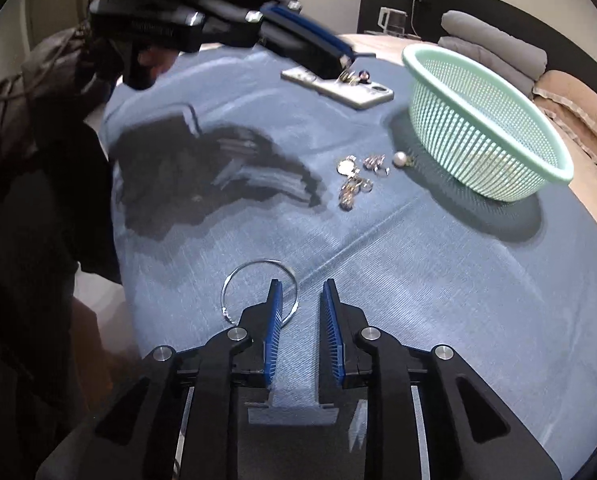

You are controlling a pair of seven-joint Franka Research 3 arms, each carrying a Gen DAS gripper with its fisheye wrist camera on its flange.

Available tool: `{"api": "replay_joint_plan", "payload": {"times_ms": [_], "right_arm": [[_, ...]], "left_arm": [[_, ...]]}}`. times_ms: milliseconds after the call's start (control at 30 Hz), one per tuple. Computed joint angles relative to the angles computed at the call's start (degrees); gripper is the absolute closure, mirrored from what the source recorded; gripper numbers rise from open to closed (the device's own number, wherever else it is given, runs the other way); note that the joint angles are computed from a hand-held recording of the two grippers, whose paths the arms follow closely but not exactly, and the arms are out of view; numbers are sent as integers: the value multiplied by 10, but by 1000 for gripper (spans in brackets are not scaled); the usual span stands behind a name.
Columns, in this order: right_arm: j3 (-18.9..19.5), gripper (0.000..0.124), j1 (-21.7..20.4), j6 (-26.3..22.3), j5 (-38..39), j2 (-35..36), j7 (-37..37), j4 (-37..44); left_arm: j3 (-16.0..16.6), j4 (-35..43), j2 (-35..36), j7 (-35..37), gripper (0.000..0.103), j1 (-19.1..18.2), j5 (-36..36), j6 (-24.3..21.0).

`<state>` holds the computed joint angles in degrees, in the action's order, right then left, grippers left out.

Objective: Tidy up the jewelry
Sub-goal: 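Drop the pearl stud and hoop earring into the colander with both tools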

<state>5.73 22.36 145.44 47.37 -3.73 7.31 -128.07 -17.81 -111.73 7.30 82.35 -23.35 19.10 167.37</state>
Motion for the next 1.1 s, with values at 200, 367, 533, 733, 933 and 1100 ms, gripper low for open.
{"api": "replay_joint_plan", "payload": {"times_ms": [200,367,533,733,933,1100], "right_arm": [[3,122,5,2,-18,-8,0,-5],[-8,122,3,7,27,-19,-29,1],[-23,122,-5,38,100,-26,-61,26],[-34,122,-9,67,215,-34,-118,62],[-21,122,-12,105,303,8,-100,138],[3,122,-14,166,281,88,38,235]], "left_arm": [[3,10,5,-5,91,0,3,-4],[11,16,8,-34,91,-4,22,3],[41,27,10,-134,91,-18,99,7],[85,90,36,-355,91,-48,288,-34],[89,169,74,-487,91,-57,368,-108],[99,241,114,-569,91,-64,384,-152]]}}
